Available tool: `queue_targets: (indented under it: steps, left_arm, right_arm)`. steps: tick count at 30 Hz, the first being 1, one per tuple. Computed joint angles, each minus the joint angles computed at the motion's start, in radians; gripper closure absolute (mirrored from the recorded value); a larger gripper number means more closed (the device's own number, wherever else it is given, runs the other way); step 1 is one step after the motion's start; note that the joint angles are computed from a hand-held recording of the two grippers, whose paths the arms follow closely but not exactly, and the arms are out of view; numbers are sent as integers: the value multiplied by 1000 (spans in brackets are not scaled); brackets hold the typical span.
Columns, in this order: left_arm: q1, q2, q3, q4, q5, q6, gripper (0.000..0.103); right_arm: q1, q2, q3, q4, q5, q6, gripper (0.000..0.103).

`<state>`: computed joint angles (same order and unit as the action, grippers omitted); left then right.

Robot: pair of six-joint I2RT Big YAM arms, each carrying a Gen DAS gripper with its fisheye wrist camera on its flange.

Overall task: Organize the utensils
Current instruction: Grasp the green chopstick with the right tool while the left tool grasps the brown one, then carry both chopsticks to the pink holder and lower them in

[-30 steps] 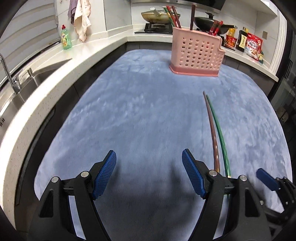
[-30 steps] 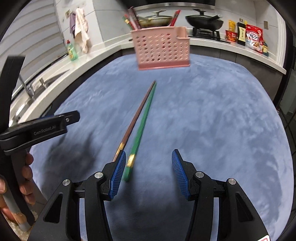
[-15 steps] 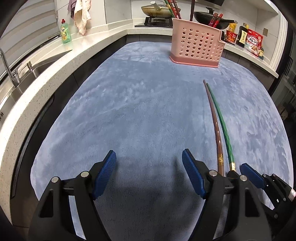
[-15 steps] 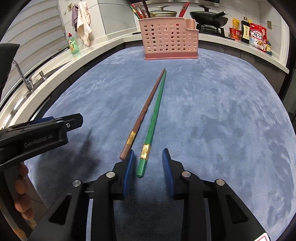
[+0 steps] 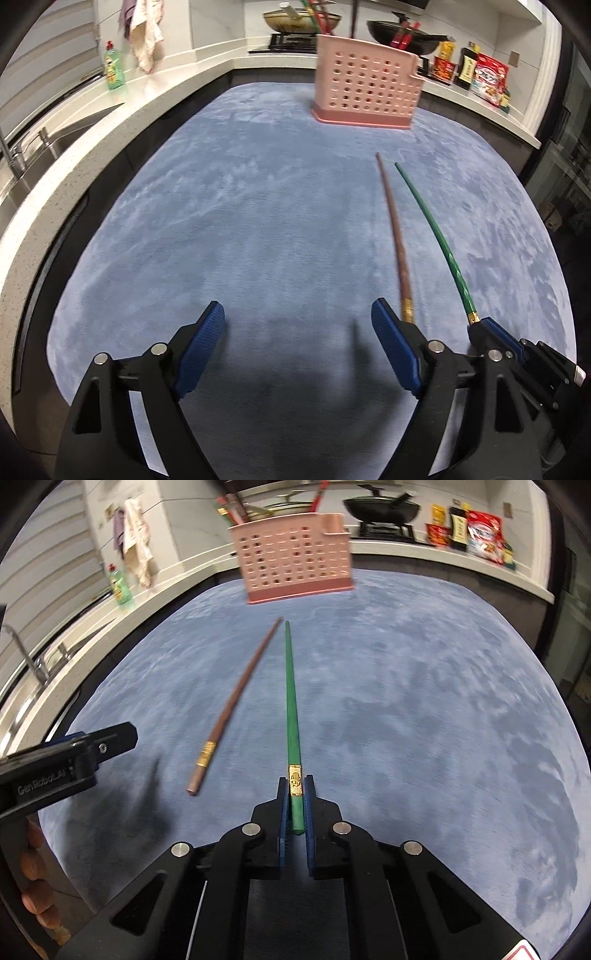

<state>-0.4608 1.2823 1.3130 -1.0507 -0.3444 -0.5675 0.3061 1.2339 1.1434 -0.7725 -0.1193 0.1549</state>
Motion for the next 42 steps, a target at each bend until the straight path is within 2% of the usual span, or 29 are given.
queue_targets:
  steps: [4,10,12,14,18,21,23,26,33,42]
  left_arm:
    - [-29,20,9,26,41,8,22]
    - [-58,67,28,48,54,28,24]
    - [-60,85,35,46,59,24,30]
    - [-59,97,41,39,67,26,40]
    - [-65,110,47,32,48,41,52]
    - [-65,111,49,29,43,43,68]
    - [-67,110,49,24,39,36,84]
    - [-67,108,51,15,56,34,94]
    - [-55,101,71,-26,121,12,95]
    - [-57,28,125,-60,109,30,96]
  right_arm:
    - [-35,-21,-13,-8,0,2,96]
    - [-82,-28,-24,-21,-34,11,96]
    - [-89,-28,-27,-21,-46,12,96]
    - [-90,-30,-29,-19,-48,11,96]
    - [-90,-31,-31,-18,-48,7,96]
    - [-87,-31,-32,-16,-48,7,96]
    - [-86,-32,-33,-16,-45,5,96]
    - [-87,-31,-33,-20,-46,0,96]
    - [-88,-43,-22,-37,-63,5,96]
    - [-109,-108,62,-58,-95,6,96]
